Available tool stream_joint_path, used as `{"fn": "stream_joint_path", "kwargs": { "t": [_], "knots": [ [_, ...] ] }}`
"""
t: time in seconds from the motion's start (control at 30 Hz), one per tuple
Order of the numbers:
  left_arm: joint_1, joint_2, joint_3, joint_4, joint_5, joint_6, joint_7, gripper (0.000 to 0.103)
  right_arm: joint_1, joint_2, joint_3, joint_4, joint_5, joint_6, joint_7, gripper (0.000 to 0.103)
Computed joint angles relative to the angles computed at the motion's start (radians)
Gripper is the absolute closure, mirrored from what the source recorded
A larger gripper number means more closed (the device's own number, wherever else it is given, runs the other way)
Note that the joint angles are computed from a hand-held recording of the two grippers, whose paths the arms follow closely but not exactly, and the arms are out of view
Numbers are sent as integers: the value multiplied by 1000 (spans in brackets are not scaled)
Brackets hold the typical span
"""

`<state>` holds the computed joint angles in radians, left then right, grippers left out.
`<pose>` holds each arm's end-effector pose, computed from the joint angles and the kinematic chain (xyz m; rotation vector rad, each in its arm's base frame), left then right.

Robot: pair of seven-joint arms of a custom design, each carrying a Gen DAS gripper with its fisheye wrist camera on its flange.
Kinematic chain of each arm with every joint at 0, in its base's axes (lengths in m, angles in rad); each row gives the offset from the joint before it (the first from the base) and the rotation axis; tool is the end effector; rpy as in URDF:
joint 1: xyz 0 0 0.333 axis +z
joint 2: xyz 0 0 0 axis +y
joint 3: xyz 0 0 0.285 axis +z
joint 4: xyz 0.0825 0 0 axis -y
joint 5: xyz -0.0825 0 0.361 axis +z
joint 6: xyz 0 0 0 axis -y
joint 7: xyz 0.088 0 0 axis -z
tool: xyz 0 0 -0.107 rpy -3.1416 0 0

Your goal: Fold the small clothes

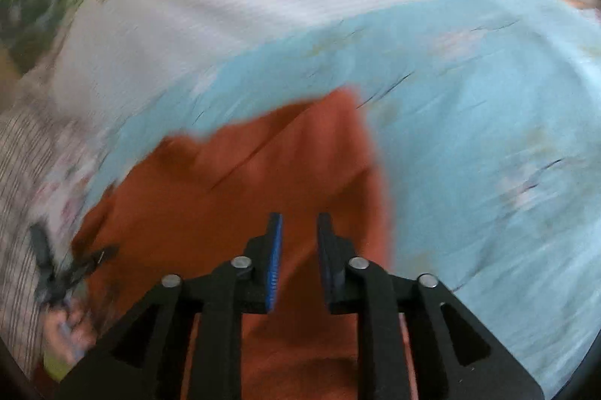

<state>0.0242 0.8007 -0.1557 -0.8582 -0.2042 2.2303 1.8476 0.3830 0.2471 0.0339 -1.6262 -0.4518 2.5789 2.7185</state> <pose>0.7581 -0.0535 0.4852 -1.6970 2.1856 -0.8543 0.5965 0.2699 0.5345 -1.2934 2.0358 -0.4563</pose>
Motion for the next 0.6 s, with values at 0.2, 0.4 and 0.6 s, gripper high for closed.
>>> {"fn": "stream_joint_path", "kwargs": {
  "t": [0.2,0.4,0.6],
  "knots": [
    [17,-85,18,-135,-1,48,-9,86,5,-85,-12,-118,-59,14,169,81],
    [48,-196,60,-292,27,130,-27,80,3,-133,33,-178,-78,118,183,56],
    [38,-185,109,-250,121,194,-59,49,31,-92,70,-165,7,175,131,56]
  ]
}}
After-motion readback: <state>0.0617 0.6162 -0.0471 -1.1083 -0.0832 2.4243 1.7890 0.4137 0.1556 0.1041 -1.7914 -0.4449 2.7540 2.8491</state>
